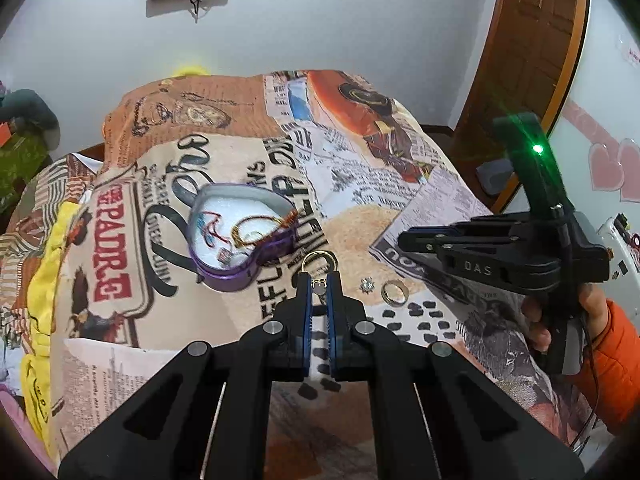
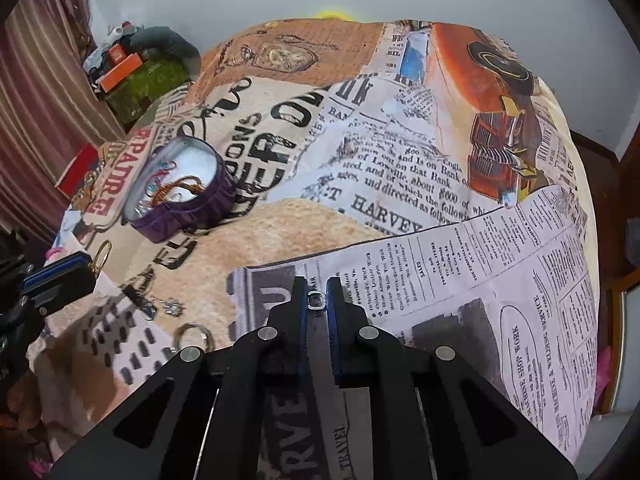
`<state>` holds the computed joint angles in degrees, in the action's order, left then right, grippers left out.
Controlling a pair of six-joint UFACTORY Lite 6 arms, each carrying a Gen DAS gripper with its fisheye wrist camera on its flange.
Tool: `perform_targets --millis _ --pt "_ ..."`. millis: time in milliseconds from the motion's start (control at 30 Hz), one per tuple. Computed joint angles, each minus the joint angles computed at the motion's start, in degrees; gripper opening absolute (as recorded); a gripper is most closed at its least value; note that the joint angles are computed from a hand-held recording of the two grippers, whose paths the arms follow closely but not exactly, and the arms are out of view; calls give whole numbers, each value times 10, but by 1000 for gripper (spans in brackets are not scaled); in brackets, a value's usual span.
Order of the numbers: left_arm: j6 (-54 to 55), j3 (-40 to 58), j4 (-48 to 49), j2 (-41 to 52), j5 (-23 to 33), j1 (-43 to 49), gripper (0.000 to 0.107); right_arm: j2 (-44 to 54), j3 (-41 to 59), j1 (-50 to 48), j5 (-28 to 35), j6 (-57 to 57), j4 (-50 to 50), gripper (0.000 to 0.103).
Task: Organize jewelry
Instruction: 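Carry both pieces over the heart tin and open both tools inside it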
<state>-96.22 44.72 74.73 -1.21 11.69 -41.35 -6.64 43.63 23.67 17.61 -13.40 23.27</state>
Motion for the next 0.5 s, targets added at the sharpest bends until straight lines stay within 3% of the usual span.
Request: perform_targets --millis 300,500 --pt "66 -8 -42 -65 28 21 5 -60 42 38 20 89 -54 8" --pt "117 -6 -70 -66 6 66 5 -40 83 81 7 120 -68 8"
